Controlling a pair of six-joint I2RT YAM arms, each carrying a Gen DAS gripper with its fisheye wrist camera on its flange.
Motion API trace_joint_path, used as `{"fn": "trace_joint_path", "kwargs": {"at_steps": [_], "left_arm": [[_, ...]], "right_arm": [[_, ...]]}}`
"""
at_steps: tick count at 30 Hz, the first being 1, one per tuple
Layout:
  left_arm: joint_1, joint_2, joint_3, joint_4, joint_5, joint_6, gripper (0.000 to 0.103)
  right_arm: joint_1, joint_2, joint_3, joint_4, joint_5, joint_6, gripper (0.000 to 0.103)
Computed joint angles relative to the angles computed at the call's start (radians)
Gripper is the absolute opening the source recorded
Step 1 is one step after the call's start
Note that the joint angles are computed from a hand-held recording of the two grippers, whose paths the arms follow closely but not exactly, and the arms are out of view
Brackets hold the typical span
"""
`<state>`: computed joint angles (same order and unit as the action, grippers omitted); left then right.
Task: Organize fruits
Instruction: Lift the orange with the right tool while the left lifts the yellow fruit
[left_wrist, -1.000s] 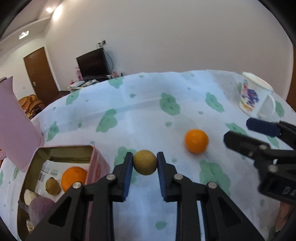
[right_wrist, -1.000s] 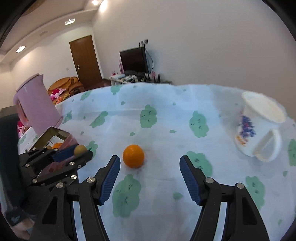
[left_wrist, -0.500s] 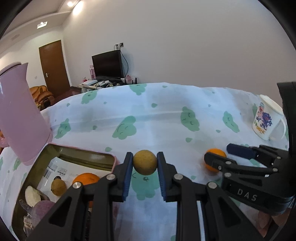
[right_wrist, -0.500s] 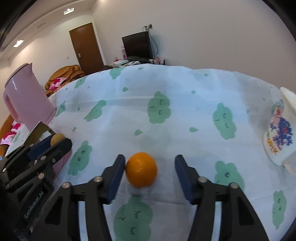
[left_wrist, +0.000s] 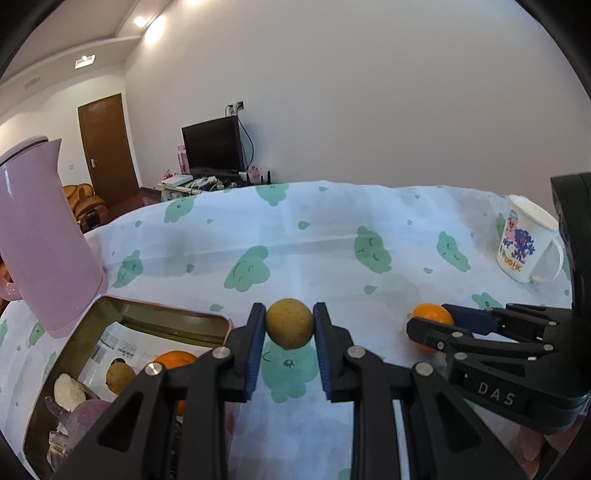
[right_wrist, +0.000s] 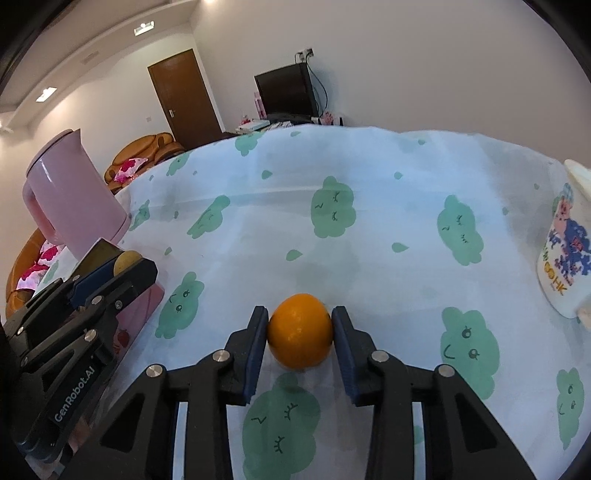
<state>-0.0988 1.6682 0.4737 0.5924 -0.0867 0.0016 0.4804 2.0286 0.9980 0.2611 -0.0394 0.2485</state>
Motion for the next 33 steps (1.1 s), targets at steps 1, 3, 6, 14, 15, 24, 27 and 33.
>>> {"fn": "trace_joint_path", "kwargs": {"at_steps": [1, 3, 6, 14, 15, 24, 27, 33], "left_arm": [[0.001, -0.004, -0.008, 0.013, 0.002, 0.001, 0.027], [0.003, -0.011, -0.021, 0.033, 0.008, 0.001, 0.027], [0.003, -0.019, -0.034, 0.052, 0.011, 0.004, 0.027], [0.003, -0.029, -0.051, 0.076, 0.014, 0.006, 0.027], [0.003, -0.03, -0.054, 0.081, 0.014, 0.007, 0.027], [-0.006, -0.047, -0.09, 0.137, 0.005, 0.01, 0.027], [-0.011, -0.052, -0.101, 0.153, 0.002, 0.015, 0.027], [-0.014, -0.059, -0.117, 0.177, 0.005, 0.021, 0.027]], "right_arm": [[0.004, -0.01, -0.014, 0.018, 0.011, -0.002, 0.037], [0.013, -0.02, -0.028, 0.037, 0.028, -0.01, 0.037], [0.031, -0.044, -0.064, 0.085, 0.063, -0.029, 0.037], [0.042, -0.084, -0.135, 0.19, 0.096, -0.041, 0.037], [0.043, -0.088, -0.142, 0.201, 0.099, -0.042, 0.037], [0.07, -0.125, -0.218, 0.317, 0.152, -0.072, 0.037], [0.073, -0.13, -0.233, 0.343, 0.162, -0.073, 0.037], [0.076, -0.145, -0.266, 0.392, 0.177, -0.073, 0.037]]}}
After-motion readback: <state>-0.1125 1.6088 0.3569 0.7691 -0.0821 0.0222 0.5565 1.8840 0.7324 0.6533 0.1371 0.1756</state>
